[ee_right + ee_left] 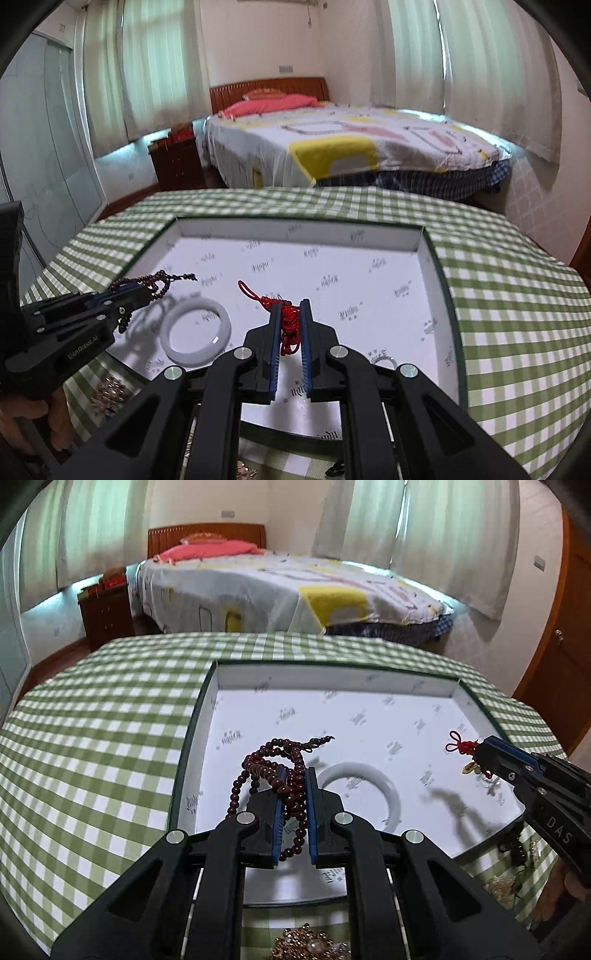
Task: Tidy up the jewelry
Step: 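Lower the bead strand into the tray while the right tool drops the tassel there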
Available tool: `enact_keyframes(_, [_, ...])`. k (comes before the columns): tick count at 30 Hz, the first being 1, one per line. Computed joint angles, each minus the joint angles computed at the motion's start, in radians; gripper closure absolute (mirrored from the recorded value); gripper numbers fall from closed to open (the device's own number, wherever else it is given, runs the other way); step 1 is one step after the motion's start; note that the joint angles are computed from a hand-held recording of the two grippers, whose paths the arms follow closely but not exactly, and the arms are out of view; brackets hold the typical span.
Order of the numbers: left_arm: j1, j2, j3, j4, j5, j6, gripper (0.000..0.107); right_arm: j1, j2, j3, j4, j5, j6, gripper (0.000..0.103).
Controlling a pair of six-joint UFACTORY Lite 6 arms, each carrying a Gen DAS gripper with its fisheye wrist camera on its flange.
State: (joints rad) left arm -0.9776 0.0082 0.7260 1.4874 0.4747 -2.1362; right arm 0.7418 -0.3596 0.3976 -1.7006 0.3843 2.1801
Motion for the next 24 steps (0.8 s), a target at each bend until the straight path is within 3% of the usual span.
enact_keyframes(8, [0.058, 0.060, 0.016, -0.038, -0.094, 0.026, 0.096, -0.062, 0.094, 0.023, -0.105, -0.074, 0.077, 0.093])
enact_keyframes(12, [0.080, 0.054, 0.004, -0.028, -0.123, 0.013, 0.091, -0.079, 0.108, 0.025, -0.132, -0.092, 0.098, 0.090])
enact_keyframes(14, [0.071, 0.056, 0.005, -0.035, -0.118, 0.027, 0.086, -0.080, 0.106, 0.021, -0.131, -0.093, 0.097, 0.086])
enact_keyframes(17, [0.057, 0.072, 0.029, -0.074, -0.105, 0.082, 0.075, -0.076, 0.100, 0.012, -0.138, -0.089, 0.112, 0.072])
enact_keyframes(21, [0.029, 0.086, 0.049, -0.075, -0.089, 0.086, 0.061, -0.070, 0.089, 0.006, -0.114, -0.088, 0.088, 0.071])
enact_keyframes(24, [0.016, 0.088, 0.056, -0.072, -0.081, 0.079, 0.056, -0.067, 0.069, -0.005, -0.104, -0.088, 0.078, 0.070])
